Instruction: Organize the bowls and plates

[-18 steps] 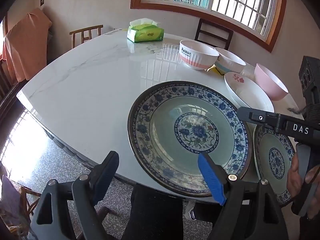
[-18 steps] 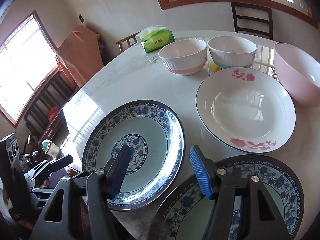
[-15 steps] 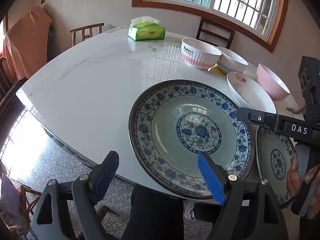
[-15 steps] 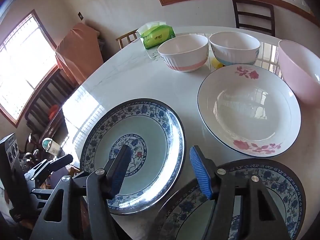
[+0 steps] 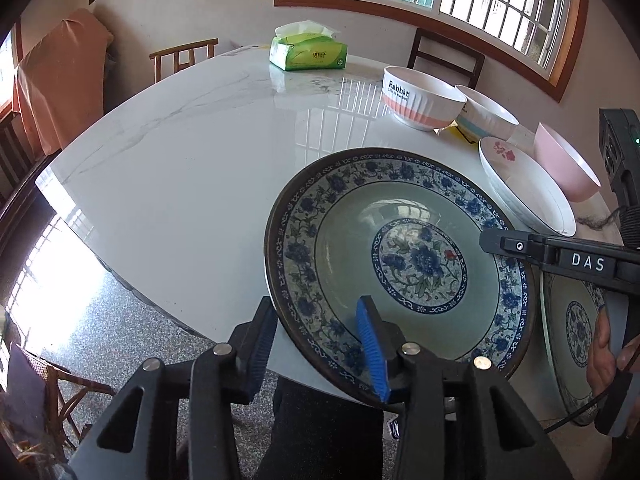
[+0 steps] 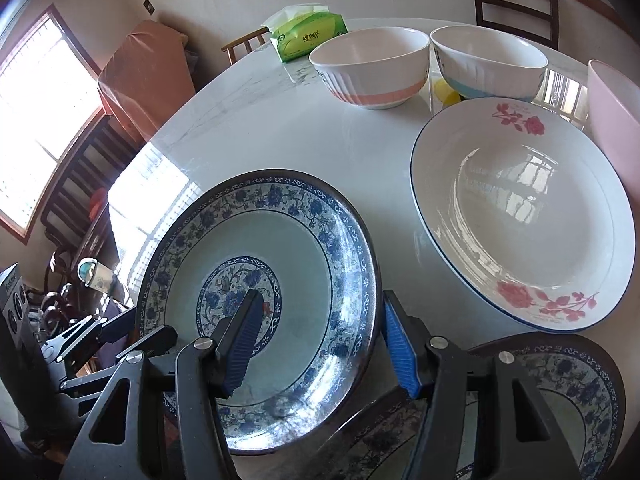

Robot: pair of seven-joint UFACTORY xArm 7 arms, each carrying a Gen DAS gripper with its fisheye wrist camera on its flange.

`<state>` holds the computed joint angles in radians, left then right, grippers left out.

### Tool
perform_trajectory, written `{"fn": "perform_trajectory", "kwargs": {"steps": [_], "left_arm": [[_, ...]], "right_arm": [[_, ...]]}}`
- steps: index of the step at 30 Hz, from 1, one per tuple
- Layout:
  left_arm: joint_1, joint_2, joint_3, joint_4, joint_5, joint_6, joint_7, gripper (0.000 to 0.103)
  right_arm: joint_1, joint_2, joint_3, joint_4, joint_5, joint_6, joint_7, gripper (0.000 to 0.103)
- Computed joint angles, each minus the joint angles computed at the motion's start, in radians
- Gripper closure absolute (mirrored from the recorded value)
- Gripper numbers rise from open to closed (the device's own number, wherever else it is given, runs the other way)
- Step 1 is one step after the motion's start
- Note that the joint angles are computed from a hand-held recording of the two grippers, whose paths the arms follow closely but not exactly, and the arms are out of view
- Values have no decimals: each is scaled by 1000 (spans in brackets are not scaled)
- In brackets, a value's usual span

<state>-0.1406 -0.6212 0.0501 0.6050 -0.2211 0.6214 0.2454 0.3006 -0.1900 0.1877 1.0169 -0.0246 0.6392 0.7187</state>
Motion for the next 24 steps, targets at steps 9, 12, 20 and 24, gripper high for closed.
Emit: {"fn": "perform_trajectory", "kwargs": {"steps": [9, 12, 20, 24], "left_arm": [[14, 38, 4, 18, 6, -38, -7, 65], [22, 66, 15, 37, 4, -48, -4, 66], [55, 149, 36, 101, -8, -62, 8, 67], [73, 188, 33, 130, -8, -74, 5, 67]], "right_arm": [[-10, 41, 4, 39, -67, 14, 33, 79], [-6, 58, 5, 56, -77, 21, 46, 79], [7, 112, 3, 108, -103, 19, 61, 80], [19, 157, -1, 155, -113, 19, 66, 80]]}}
